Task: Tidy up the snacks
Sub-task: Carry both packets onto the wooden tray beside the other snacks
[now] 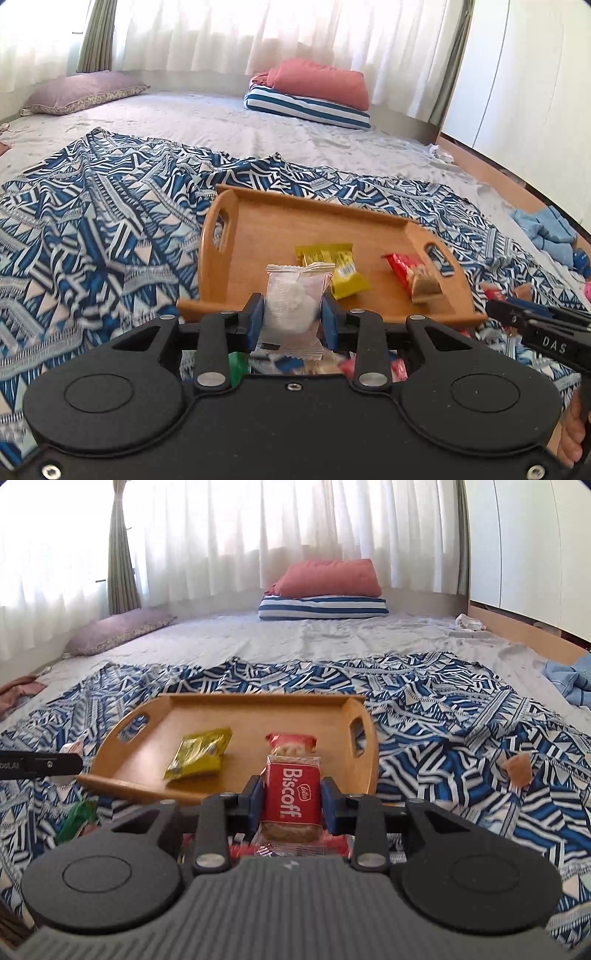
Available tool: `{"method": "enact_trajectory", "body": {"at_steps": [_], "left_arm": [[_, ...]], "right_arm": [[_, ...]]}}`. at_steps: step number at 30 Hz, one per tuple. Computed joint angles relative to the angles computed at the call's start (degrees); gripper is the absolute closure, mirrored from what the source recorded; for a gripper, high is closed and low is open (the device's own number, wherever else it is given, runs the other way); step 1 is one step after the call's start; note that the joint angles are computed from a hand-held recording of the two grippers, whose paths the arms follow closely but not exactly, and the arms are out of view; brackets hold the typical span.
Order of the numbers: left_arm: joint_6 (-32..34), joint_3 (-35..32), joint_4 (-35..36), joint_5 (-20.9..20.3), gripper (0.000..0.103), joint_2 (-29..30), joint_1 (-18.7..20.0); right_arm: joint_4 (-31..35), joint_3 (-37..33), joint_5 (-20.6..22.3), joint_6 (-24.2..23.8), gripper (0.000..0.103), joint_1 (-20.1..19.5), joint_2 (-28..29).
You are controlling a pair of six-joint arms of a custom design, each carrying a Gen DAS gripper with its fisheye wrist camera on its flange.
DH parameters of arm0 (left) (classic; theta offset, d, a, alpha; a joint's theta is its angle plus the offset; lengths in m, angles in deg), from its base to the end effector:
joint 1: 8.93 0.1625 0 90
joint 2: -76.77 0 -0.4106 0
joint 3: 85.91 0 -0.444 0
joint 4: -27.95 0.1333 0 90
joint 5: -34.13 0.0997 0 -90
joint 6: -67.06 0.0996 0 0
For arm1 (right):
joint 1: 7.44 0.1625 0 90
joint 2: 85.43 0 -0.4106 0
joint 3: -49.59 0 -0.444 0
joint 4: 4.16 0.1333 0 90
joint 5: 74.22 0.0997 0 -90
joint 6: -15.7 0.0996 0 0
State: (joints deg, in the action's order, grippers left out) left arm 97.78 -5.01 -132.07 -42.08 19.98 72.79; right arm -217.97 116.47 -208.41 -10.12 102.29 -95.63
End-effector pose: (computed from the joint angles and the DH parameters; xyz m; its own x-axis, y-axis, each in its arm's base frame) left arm 0.0447 -0.7836 0.3290 -0.7962 0.3263 -0.5095 0.5897 0.6070 -0.5327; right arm 0.3142 -0.6868 -0.0717 -0.7456 0.1670 0.6452 -0.5065 0.4872 -0.7114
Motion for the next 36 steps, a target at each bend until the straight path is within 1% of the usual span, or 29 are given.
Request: {"method": "enact_trajectory", "body": {"at_steps": [9, 13, 18, 23, 26, 30, 33, 36], "left_arm": [[-1.3, -11.3, 4.9, 3.6, 0.072, 7.6, -1.0], [0.0, -14.7, 5.3, 6.2, 0.072, 10.9, -1.3], [0.9, -18.4, 6.1, 8.7, 0.072, 14.8, -1.3], [-0.3, -22.4, 8.2, 9.8, 0.072, 18.0, -1.1], [-0.5, -24.2, 8.8, 10.1, 0.072, 19.5, -0.9], [-0.8, -25.8, 9.7, 10.1, 0.072, 20.6, -0.7], [-0.1, -26.1, 9.2, 10.4, 0.072, 21.1, -0.7], [0.1, -26.3, 9.2, 10.3, 0.072, 21.4, -0.6]], "right_arm": [[8.7, -8.5, 0.6, 4.5, 0.064, -2.5, 0.6], [12.8, -13.7, -1.3, 3.4, 0.064, -3.7, 2.6], [18.8, -16.8, -1.2, 6.2, 0.064, -5.1, 3.7], [21.5, -22.2, -2.4, 3.2, 0.064, -5.4, 6.8], [21.1, -24.9, -3.2, 0.4, 0.064, -5.3, 8.6], [21.4, -26.8, -3.6, -1.6, 0.063, -5.6, 9.8], [21.8, -26.8, -3.6, -1.2, 0.063, -5.9, 9.8], [22.6, -25.0, -2.6, 1.2, 0.063, -6.2, 8.7]]}}
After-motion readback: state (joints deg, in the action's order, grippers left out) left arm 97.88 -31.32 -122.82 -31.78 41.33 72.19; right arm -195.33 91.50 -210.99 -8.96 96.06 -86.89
